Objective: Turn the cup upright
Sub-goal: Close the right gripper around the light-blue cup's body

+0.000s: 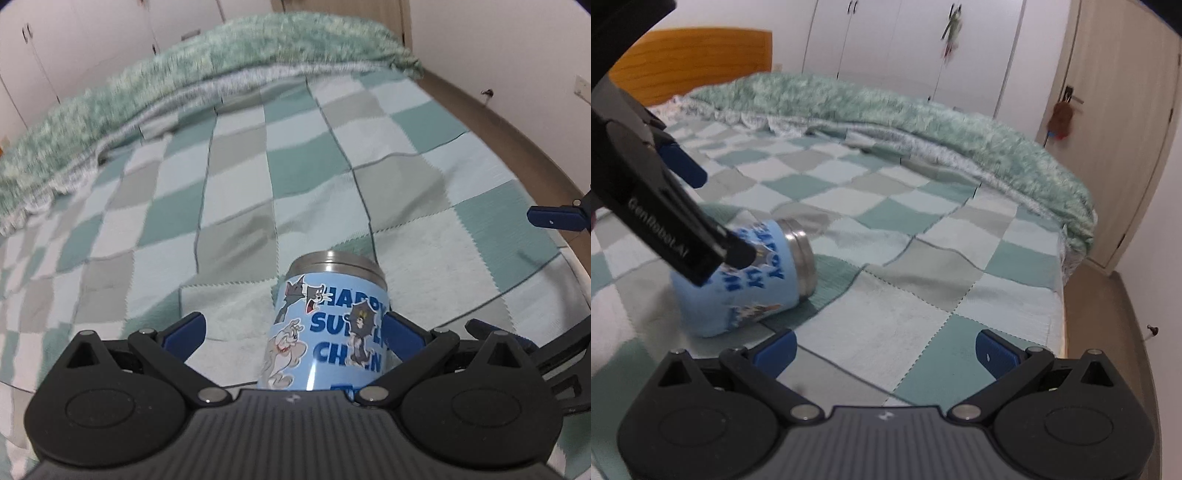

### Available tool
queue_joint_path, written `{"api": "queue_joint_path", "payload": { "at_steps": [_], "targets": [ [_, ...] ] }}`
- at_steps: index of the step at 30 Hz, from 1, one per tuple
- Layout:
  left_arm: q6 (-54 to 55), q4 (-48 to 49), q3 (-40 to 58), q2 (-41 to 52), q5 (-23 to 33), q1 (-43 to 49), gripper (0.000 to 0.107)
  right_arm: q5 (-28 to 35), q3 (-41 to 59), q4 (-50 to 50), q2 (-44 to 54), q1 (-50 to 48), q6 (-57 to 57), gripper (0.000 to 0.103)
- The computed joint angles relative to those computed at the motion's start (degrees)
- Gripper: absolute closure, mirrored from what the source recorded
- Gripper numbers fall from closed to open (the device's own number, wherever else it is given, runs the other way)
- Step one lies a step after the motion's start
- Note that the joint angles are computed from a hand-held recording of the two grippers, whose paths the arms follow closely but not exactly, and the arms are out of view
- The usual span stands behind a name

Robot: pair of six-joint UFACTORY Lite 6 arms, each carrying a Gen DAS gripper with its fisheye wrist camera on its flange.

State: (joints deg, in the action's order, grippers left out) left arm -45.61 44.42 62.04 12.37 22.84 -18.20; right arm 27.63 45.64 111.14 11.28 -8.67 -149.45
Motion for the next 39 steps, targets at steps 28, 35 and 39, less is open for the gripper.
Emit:
{"api": "queue_joint_path", "payload": {
  "at_steps": [28,35,39],
  "targets": [
    [13.43,-10.40,-0.72,0.53,0.32,-0.77,0.022,3.39,-4.73,-3.61,-4.25,-2.12,-1.76,0.000],
    [16.92,-14.65,-7.88,-12.44,2.49,-4.19,0.023,2.65,-13.50,-16.02,-21.02,-5.91,10.40,0.000],
    [18.62,-17.94,-13.50,-24.29,7.15,-7.77,0.023,5.49,-17.77,-30.52,-33.61,-9.93,25.18,0.000]
  ]
}}
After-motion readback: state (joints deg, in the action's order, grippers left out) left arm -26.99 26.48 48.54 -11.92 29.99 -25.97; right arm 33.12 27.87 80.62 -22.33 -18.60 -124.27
